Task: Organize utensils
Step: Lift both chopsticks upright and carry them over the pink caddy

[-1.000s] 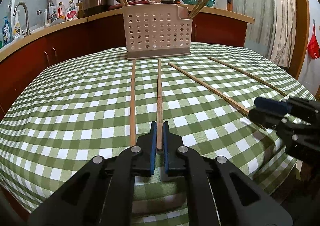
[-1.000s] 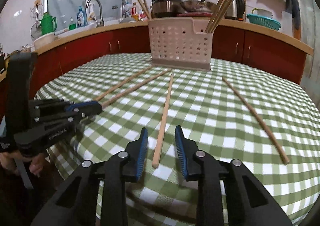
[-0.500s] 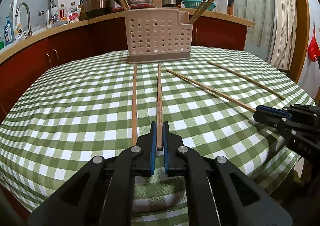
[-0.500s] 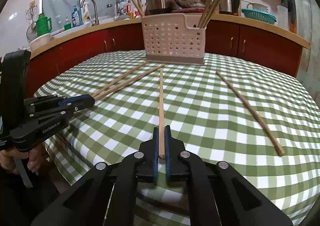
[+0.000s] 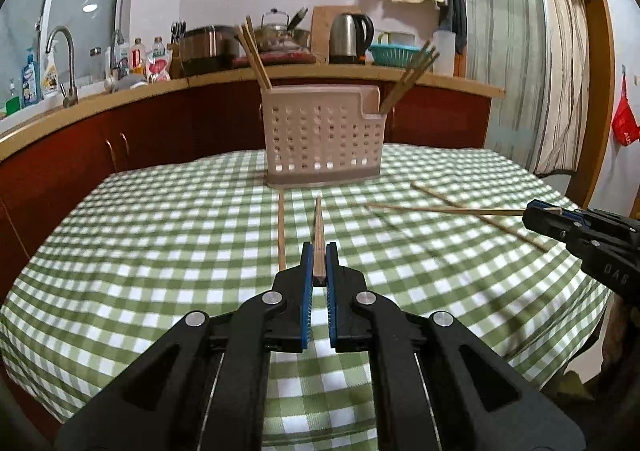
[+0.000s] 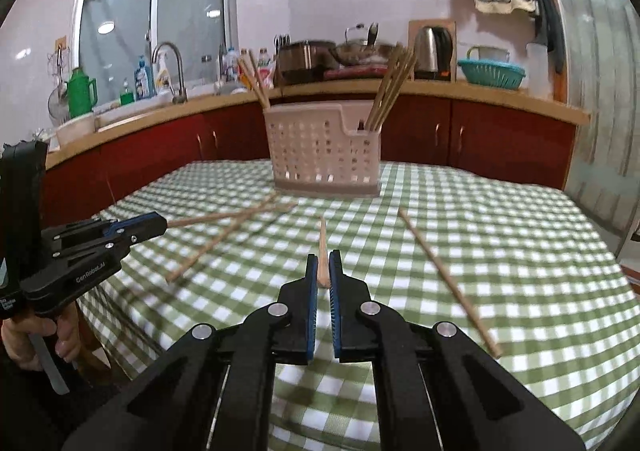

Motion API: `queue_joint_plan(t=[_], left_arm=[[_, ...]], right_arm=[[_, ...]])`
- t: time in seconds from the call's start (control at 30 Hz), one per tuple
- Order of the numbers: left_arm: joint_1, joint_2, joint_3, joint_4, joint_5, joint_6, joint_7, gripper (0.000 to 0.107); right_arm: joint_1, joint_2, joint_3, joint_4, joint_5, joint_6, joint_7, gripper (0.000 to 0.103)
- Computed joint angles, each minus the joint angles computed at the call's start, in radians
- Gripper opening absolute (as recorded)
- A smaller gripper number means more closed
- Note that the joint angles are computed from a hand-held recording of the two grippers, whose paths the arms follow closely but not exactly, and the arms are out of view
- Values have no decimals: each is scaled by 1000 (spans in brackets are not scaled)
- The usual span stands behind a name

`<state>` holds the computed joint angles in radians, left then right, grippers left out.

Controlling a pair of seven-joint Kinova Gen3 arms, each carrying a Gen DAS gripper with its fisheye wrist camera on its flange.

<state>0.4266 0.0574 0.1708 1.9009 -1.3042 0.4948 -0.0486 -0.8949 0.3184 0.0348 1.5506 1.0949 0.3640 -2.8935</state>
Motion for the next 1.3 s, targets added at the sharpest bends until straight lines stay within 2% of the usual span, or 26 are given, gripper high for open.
queue_joint_plan(t=[0.13,0.33,0.53,0.7,0.9,1.13,1.3], left_arm=[[3,-22,9,-5,-56,22,46,7],[-14,-55,35,-21,-111,50,83,7],[-37,-66,49,-59,-91,55,52,7],[-40,-47,49,-108,-42,77,-16,7],[-36,-17,26,-163,-20,74,-78,7],[-39,20,-20,-235,52,25,-170,7],[-46,28,-50,-281,130,-25,-254,7]], right_arm=[[-17,-21,16,5,83,2,-76,6],[12,-42,-30,-6,173,34,-151,6],[47,-55,-83,-36,186,75,-148,6],[74,-39,-103,-89,99,93,-50,6],[72,-3,-77,-170,-8,92,74,6],[85,42,-41,-252,-149,49,208,6],[75,52,1,-286,-228,22,260,6]])
